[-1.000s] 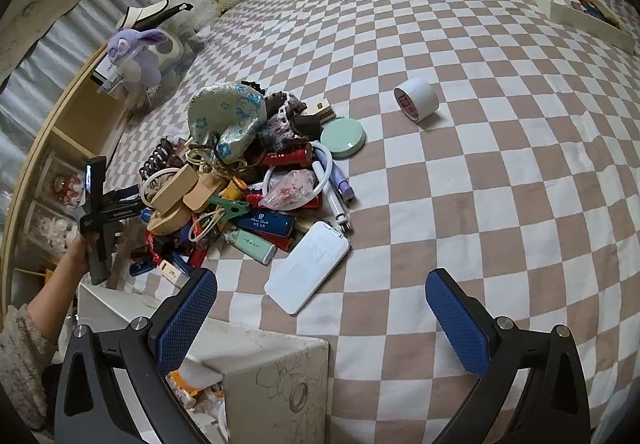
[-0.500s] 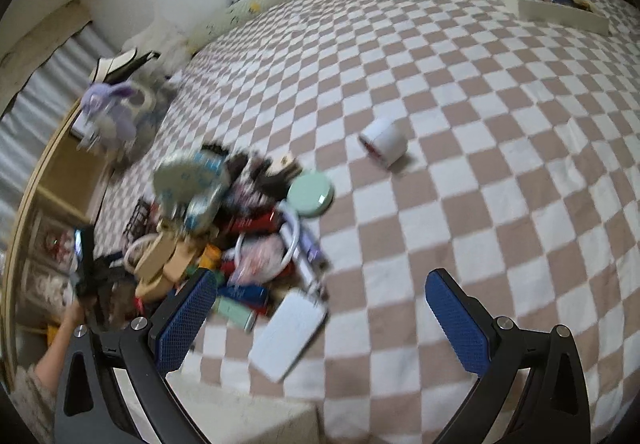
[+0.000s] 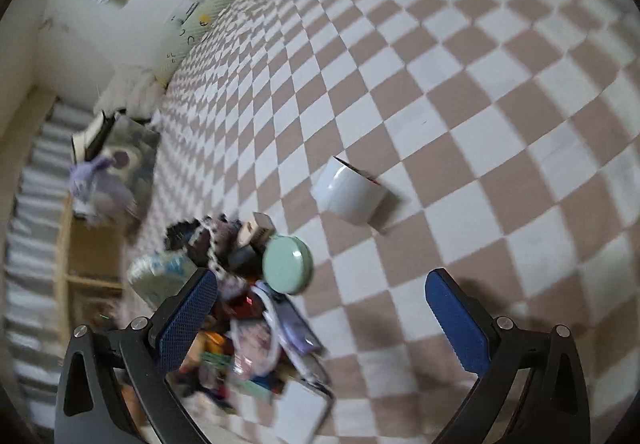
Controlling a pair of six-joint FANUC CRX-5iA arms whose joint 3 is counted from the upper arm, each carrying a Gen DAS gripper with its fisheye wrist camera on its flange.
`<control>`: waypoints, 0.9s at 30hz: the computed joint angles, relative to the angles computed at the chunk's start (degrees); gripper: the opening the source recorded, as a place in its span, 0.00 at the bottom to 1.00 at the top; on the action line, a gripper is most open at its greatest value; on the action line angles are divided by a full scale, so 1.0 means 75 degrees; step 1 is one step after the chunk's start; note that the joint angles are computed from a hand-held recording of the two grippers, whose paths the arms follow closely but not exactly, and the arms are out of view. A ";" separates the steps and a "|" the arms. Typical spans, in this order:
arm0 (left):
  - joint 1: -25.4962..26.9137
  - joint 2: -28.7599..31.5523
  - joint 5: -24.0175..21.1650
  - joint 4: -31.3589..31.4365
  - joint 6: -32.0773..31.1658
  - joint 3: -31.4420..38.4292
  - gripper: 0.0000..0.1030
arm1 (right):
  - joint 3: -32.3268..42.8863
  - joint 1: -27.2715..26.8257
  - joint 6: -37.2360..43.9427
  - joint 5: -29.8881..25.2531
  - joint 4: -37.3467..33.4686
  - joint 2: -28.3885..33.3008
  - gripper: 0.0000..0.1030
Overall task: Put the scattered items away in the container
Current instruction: 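Lower the left gripper onto the pink clip while the right grasps the white tape roll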
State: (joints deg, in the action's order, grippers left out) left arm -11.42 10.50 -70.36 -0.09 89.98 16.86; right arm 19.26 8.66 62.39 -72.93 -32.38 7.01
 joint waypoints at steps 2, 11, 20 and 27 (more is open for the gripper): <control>-0.0016 0.0004 -0.0009 -0.0013 0.0020 0.0012 1.00 | 0.0151 -0.0058 -0.0008 -0.0066 -0.0109 0.0190 1.00; -0.0019 -0.0087 0.0020 0.0092 0.0055 -0.0106 1.00 | 0.0697 0.0049 -0.0062 -0.0295 0.0293 0.0874 0.67; -0.0014 -0.0066 0.0063 0.0129 0.0053 -0.0106 1.00 | 0.0781 0.0231 -0.0179 -0.0022 0.0888 0.1056 0.67; -0.0033 -0.0051 0.0077 0.0084 0.0092 -0.0084 1.00 | 0.0880 0.0728 0.0048 -0.0243 0.1976 0.1154 0.51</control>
